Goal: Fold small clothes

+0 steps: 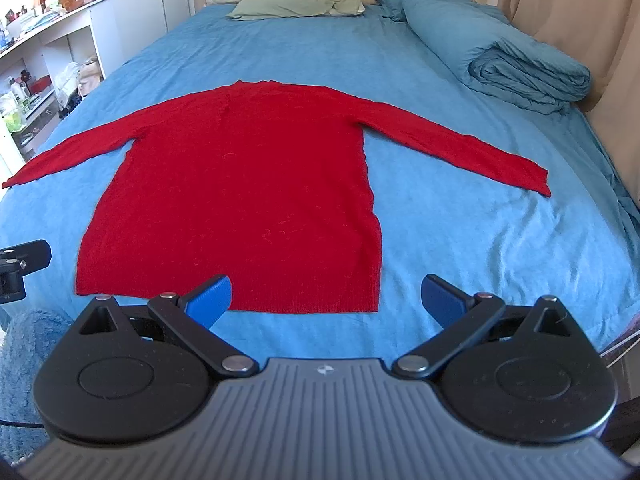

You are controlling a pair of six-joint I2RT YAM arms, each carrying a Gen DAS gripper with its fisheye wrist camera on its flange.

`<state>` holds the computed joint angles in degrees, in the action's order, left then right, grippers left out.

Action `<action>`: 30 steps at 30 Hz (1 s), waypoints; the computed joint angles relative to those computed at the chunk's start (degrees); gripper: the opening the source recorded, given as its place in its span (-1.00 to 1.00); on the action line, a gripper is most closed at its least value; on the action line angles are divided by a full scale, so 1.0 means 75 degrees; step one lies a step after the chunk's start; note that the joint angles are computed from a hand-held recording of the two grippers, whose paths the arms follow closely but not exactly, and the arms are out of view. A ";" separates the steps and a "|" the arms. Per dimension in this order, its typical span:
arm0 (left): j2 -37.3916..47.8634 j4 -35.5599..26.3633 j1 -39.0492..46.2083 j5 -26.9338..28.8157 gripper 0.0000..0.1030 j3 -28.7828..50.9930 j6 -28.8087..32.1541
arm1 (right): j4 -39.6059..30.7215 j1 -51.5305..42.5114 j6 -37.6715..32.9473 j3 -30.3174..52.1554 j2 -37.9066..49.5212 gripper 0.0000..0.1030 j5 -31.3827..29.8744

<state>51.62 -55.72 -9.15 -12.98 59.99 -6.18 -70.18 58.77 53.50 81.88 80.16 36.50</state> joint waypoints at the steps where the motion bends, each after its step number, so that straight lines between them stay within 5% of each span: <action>1: -0.0001 -0.0003 0.0009 0.0009 1.00 0.0001 0.0000 | 0.0392 -0.0189 -0.0224 -0.0407 -0.0176 1.00 -0.0084; 30: 0.0025 -0.0048 -0.0056 -0.0022 1.00 0.0089 -0.0004 | 0.0415 -0.0145 -0.0208 -0.0367 -0.0098 1.00 -0.0093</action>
